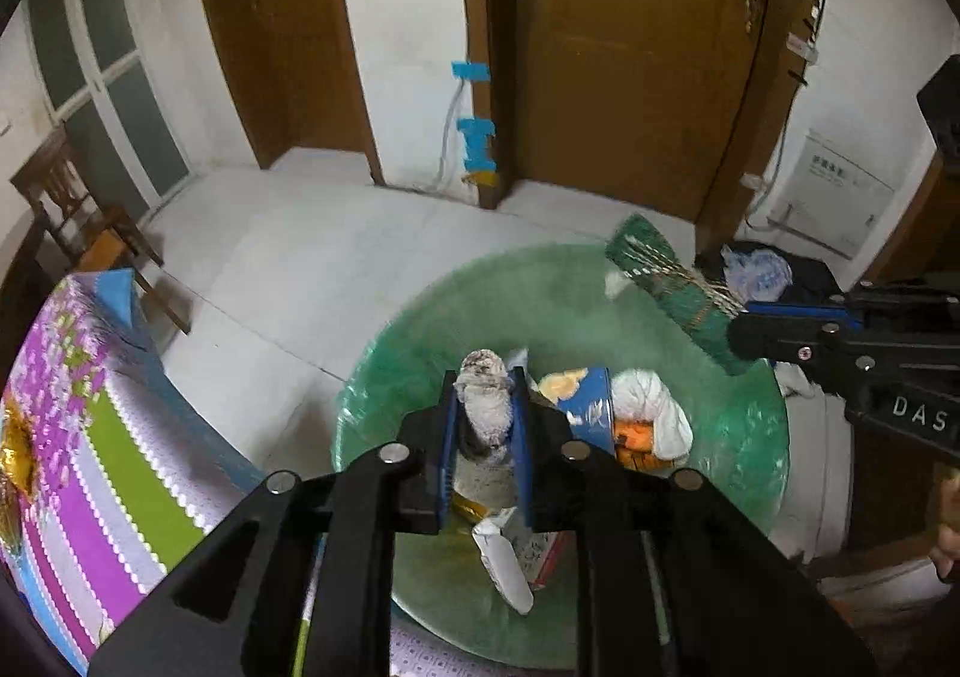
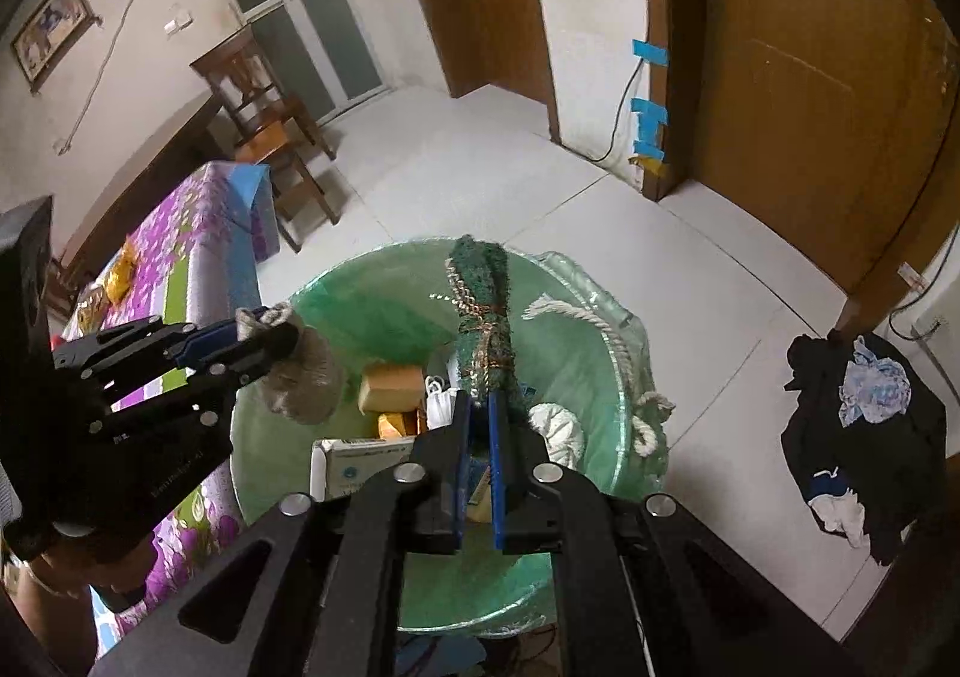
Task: Collect trash
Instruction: 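Open the right gripper to drop the green bundle while the left gripper releases the grey sock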
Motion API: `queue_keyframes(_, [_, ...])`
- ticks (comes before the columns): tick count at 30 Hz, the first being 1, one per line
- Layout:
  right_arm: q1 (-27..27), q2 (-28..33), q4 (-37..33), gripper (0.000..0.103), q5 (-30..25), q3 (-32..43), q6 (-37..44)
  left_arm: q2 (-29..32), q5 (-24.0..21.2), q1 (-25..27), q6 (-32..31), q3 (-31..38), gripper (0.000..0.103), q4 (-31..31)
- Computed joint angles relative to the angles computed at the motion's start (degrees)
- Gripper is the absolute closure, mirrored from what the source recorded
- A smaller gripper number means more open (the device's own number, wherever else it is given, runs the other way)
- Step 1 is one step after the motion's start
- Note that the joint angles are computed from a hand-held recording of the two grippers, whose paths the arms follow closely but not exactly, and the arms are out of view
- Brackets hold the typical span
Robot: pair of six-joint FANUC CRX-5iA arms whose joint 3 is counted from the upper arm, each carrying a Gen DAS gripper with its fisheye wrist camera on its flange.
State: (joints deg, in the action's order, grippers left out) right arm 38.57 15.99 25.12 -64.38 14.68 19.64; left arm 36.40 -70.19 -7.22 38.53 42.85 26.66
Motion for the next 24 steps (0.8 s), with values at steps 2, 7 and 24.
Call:
queue_keyframes(2, [-0.19,0.61,-1.05,0.073,-0.75,0.82,0.11,-1.42,2.87,-0.02,0.01,-2.30,0.044,-1.13])
queue_keyframes(7, [0.55,0.16,0.51,0.071,0.15,-0.59,-1.38,-4.06,5.69,0.89,-2.36,-6.68,0.044,0.74])
queue_keyframes(24, [17.30,-5.02,32.32,0.005,-15.76,-16.95,-29.35,-24.51,22.80,6.10,-25.46,-42.36,0.006,27.63])
